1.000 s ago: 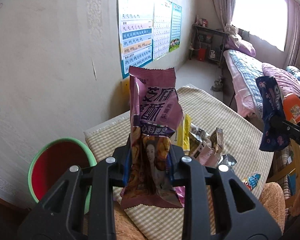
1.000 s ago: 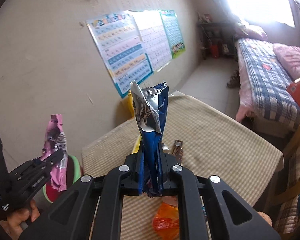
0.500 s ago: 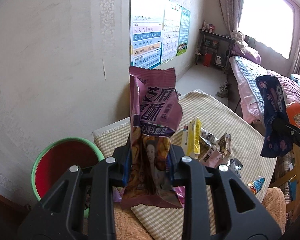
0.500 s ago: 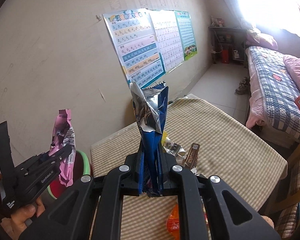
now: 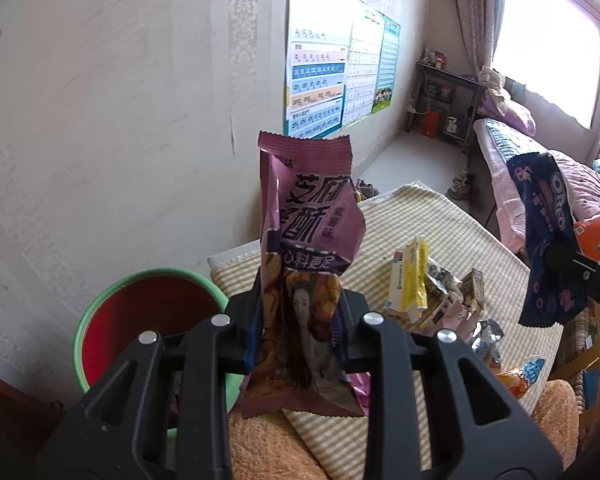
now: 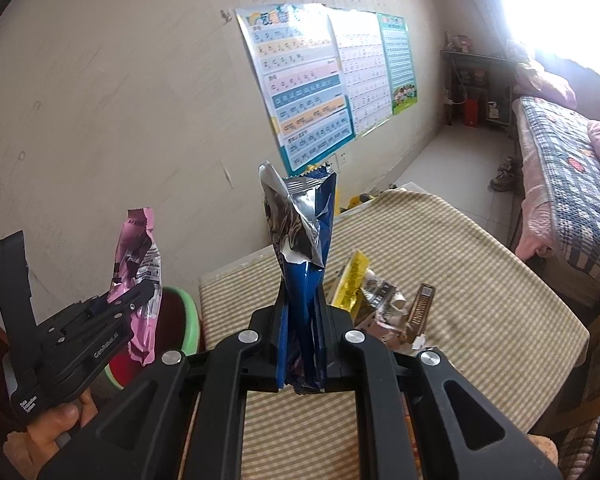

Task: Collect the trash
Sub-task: 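Carry both wrappers to the red bucket and open both grippers over it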

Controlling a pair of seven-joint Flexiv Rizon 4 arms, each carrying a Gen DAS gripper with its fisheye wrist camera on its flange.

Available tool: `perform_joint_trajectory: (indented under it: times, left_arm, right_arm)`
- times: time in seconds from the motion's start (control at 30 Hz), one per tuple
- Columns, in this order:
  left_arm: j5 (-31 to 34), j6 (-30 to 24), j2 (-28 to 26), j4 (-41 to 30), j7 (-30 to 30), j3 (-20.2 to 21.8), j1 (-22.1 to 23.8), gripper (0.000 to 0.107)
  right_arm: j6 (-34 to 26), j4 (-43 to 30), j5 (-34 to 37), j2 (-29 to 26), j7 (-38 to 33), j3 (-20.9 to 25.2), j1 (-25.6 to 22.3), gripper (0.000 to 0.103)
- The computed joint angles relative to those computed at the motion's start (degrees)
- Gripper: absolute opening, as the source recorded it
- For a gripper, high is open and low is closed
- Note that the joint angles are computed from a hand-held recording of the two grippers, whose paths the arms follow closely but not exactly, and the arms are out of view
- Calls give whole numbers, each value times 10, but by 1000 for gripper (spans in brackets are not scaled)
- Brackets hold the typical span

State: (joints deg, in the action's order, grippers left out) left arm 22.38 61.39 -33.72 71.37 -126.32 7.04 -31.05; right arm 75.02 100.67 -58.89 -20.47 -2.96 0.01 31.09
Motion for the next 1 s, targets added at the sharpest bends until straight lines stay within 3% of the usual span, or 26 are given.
perform_joint_trajectory:
  times: [0.43,1.0]
  left_arm:
    - [17,-7,29,49,-42,12,17,27]
    - [40,-32,59,107,-92,17,52,28]
  right_arm:
    - [-8,-69,101,-55,-116,14,27,9]
    - [-33,-219,281,-162,-319,51,64,10]
